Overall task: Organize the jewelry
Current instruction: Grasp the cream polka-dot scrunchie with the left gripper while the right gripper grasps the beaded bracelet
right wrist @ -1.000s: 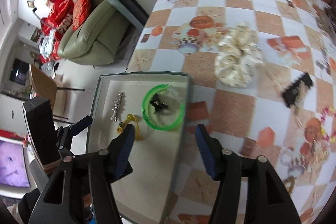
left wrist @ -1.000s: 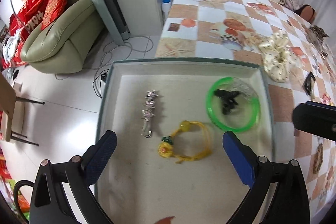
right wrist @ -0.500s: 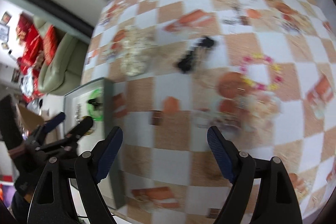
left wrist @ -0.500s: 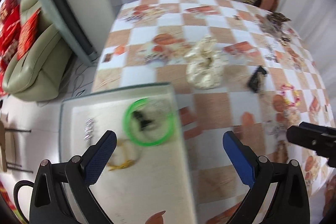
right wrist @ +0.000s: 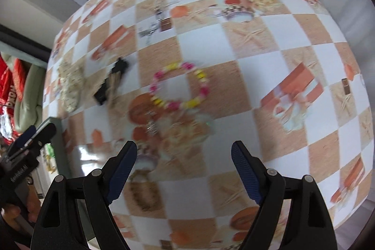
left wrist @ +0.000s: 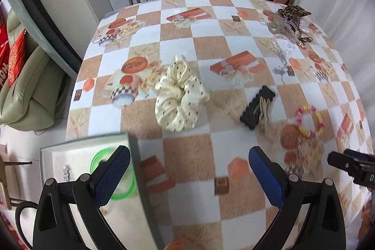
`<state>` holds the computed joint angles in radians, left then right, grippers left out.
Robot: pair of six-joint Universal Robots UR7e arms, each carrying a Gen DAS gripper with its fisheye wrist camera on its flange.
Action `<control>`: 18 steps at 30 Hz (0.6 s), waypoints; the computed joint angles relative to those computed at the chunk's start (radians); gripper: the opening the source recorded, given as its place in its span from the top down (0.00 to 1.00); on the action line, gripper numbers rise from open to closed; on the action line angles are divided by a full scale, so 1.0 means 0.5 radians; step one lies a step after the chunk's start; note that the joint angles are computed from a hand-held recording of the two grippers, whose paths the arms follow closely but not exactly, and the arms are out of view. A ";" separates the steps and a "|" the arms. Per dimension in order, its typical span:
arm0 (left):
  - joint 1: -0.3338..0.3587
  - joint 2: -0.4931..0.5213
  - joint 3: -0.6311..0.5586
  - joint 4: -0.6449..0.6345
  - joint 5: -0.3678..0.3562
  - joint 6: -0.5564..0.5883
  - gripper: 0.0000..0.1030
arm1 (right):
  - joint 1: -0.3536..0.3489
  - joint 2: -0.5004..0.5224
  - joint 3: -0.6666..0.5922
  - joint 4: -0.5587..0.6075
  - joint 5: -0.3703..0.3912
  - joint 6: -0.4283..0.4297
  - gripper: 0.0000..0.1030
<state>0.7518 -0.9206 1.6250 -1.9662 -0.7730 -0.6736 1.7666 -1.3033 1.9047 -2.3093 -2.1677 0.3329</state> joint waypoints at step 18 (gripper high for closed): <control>0.187 0.397 -0.459 0.161 0.129 -0.068 0.00 | -0.113 0.227 -0.215 -0.028 -0.200 -0.389 0.18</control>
<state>0.8451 -0.7222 1.3954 -1.8858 -0.7087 -0.7076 1.7099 -1.1896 1.7974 -2.3231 -2.2675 0.1383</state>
